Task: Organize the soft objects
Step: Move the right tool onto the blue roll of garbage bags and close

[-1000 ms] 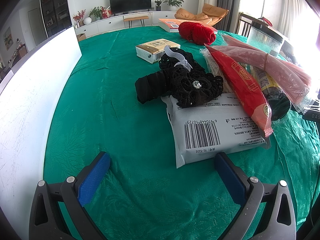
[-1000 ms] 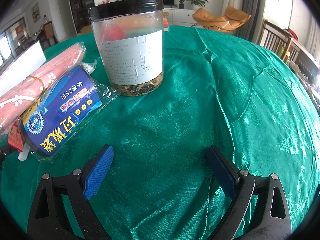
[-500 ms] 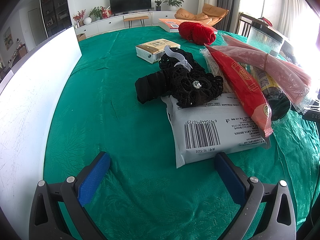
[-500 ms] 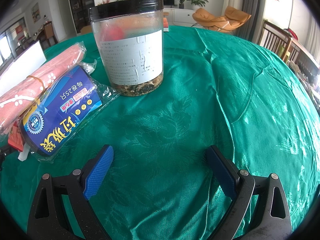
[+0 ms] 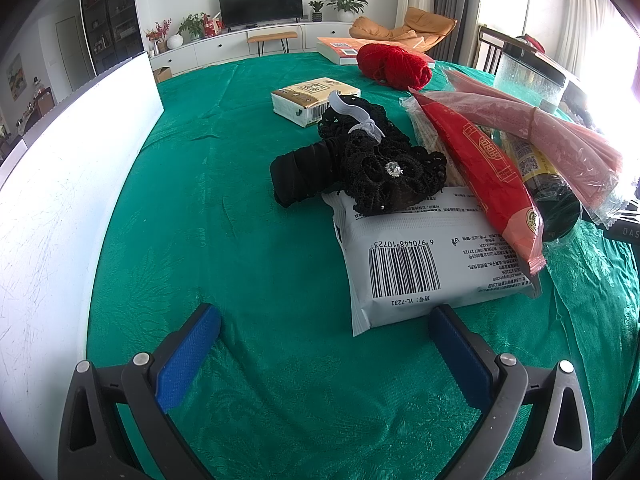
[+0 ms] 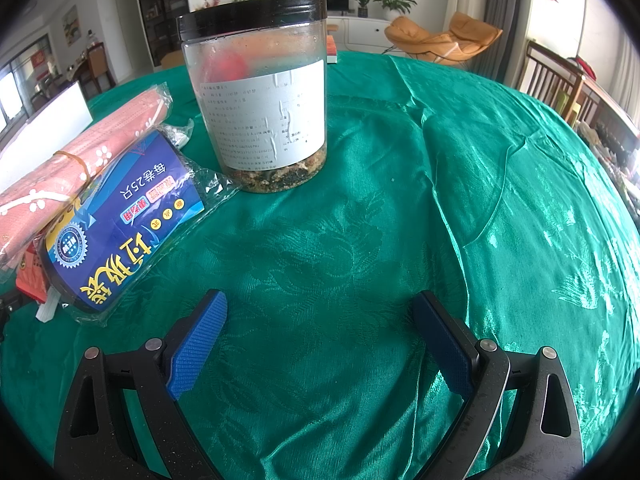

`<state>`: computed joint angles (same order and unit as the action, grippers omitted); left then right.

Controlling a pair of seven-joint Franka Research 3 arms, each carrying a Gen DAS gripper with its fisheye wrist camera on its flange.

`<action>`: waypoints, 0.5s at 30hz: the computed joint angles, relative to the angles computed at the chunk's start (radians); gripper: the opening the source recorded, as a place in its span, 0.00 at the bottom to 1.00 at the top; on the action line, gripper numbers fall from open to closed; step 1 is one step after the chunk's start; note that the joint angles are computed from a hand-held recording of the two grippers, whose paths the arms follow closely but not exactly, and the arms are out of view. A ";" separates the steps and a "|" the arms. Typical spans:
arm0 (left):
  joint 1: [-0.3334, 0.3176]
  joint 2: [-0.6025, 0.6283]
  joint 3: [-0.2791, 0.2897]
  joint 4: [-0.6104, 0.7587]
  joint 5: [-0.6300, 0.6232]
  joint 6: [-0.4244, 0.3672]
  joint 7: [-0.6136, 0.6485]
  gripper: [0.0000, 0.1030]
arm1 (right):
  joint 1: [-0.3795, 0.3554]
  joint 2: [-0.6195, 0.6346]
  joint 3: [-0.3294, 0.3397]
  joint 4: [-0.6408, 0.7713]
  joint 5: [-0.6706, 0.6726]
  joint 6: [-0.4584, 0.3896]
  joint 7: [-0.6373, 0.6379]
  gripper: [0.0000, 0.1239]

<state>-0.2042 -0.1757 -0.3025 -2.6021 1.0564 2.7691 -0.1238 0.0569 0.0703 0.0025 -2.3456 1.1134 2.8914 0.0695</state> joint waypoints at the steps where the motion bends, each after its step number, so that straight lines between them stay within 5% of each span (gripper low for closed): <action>1: 0.003 0.000 0.002 -0.001 0.006 0.007 -0.004 1.00 | 0.001 -0.004 0.003 -0.004 -0.001 0.008 0.012 0.77; 6: 0.035 -0.018 0.006 -0.023 0.090 0.083 -0.086 1.00 | 0.011 -0.007 0.000 -0.008 0.001 0.013 0.025 0.77; 8: 0.025 -0.011 0.003 -0.014 0.056 0.056 -0.051 1.00 | 0.006 -0.010 0.009 -0.023 -0.099 0.048 0.185 0.77; 9: 0.017 -0.005 0.001 -0.007 0.032 0.036 -0.027 1.00 | 0.029 -0.021 -0.018 -0.041 -0.251 0.045 0.354 0.77; 11: 0.005 0.004 -0.002 0.005 0.001 0.003 0.008 1.00 | 0.049 -0.031 -0.060 -0.003 -0.365 -0.120 0.492 0.77; 13: 0.003 0.005 -0.001 0.005 0.005 0.005 0.001 1.00 | -0.005 -0.052 -0.042 0.050 -0.197 -0.350 0.477 0.76; 15: 0.002 0.005 0.000 0.005 0.006 0.005 0.000 1.00 | 0.004 -0.068 -0.033 0.054 -0.122 -0.375 0.553 0.76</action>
